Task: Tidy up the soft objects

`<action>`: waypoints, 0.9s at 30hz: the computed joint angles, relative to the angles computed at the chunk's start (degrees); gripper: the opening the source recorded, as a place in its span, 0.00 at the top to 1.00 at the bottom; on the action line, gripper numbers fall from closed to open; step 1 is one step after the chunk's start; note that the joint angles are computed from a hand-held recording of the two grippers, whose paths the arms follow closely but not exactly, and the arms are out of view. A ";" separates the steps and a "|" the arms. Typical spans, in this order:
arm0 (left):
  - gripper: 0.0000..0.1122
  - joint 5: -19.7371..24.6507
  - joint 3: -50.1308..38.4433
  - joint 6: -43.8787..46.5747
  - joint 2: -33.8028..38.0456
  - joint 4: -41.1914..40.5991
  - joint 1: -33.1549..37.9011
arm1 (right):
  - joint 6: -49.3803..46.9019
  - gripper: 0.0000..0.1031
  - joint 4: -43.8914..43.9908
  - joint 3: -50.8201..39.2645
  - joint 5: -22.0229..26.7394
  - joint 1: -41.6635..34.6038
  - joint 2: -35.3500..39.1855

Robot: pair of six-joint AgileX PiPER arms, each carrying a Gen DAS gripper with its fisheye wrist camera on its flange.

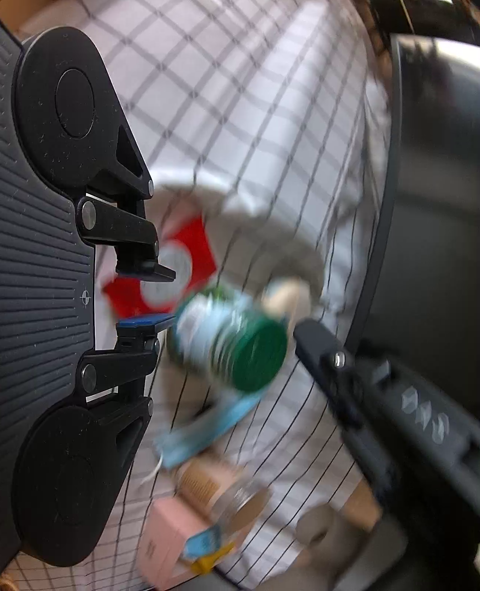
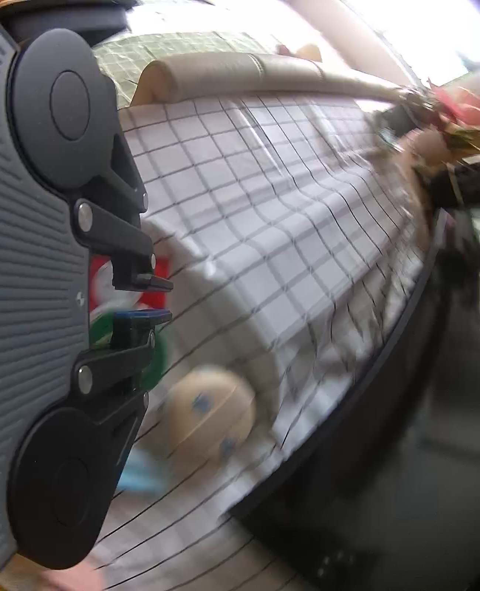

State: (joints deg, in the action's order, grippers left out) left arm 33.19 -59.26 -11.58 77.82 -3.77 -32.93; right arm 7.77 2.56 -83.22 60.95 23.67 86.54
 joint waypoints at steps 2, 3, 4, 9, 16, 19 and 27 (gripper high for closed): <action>0.82 -0.37 -1.31 -0.89 1.87 0.98 -2.66 | 1.81 0.90 -2.81 9.75 -4.80 -1.33 -6.14; 0.82 -0.59 -1.84 -0.48 2.67 0.87 -3.72 | 3.55 0.89 -4.40 14.54 -6.82 -1.32 -9.01; 0.81 -0.72 -2.59 -0.28 3.82 1.44 -4.88 | 4.34 0.89 -5.02 17.15 -7.87 -1.40 -10.42; 0.78 3.33 -4.44 -10.37 7.73 15.47 -9.79 | 8.89 0.89 -5.95 30.89 -17.84 -1.43 -13.27; 0.78 8.89 -3.26 -12.60 6.73 25.06 -8.67 | 11.76 0.79 -7.70 39.56 -25.43 0.24 -13.41; 0.76 11.25 -4.13 -14.27 7.27 29.02 -6.48 | 12.68 0.69 -8.47 42.39 -28.43 1.60 -14.26; 0.77 7.79 -6.69 -1.08 7.67 12.05 -1.11 | 17.46 0.41 -12.98 47.67 -34.44 5.07 -17.02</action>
State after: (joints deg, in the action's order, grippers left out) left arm 40.98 -65.95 -12.66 85.49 8.27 -34.05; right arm 25.22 -10.42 -35.56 26.51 28.74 69.52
